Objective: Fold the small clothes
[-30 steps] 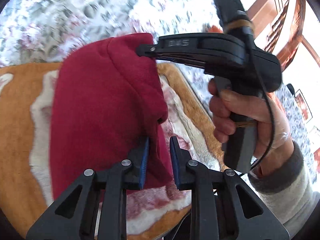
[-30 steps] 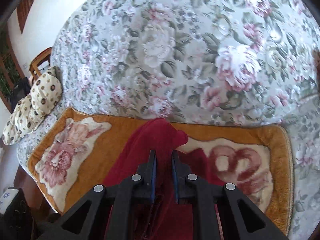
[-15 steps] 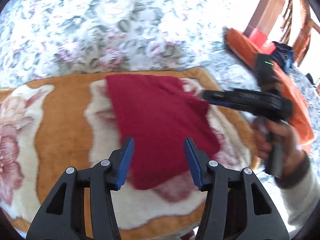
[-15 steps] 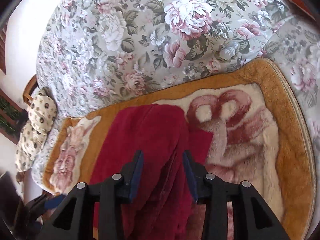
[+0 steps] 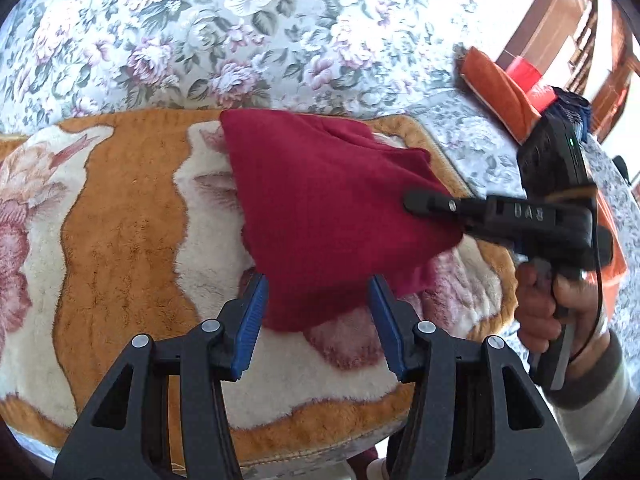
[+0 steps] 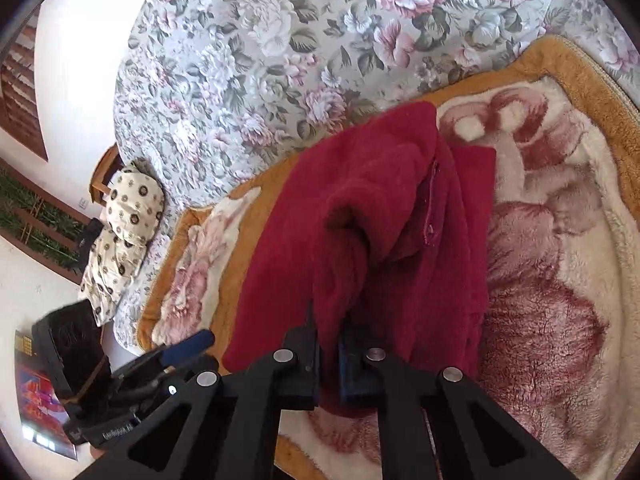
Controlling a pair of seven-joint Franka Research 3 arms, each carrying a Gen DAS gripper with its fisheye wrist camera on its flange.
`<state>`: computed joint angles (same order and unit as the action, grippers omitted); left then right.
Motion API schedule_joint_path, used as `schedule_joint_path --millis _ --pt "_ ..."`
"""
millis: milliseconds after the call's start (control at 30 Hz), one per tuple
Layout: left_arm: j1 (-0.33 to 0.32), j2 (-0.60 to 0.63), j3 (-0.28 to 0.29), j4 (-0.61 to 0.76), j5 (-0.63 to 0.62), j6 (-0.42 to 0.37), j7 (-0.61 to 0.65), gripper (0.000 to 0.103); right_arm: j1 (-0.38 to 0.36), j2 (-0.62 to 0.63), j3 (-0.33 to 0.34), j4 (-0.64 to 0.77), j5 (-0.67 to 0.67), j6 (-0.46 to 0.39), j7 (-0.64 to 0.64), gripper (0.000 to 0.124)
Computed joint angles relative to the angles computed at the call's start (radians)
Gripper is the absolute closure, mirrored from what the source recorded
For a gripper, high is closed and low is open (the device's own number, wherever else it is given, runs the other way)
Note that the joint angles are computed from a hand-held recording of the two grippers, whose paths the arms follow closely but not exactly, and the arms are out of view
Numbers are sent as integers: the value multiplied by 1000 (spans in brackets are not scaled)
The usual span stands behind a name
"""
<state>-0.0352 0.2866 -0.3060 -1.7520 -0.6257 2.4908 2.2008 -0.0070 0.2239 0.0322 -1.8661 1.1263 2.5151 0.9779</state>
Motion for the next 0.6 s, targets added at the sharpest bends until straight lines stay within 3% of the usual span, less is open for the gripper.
schedule_joint_path --millis 67,200,300,400,500,600 --pt "-22 -7 2 -21 50 16 3 51 2 -29 3 -6 20 20 -37 118" --pt "-68 45 12 -4 153 71 -133 51 15 -49 -1 -6 20 31 -38 118" --pt "-119 59 69 -9 324 132 -320 51 21 -85 -6 -43 38 40 -59 118" --pt "-52 94 31 22 299 52 -326 50 37 -118 -24 -100 -55 54 -28 118" --pt "-8 117 3 38 255 -6 -327 50 56 -72 -38 -126 -207 80 89 118" --pt "6 89 -5 19 251 -22 -306 50 33 -29 -32 -122 -190 61 147 116"
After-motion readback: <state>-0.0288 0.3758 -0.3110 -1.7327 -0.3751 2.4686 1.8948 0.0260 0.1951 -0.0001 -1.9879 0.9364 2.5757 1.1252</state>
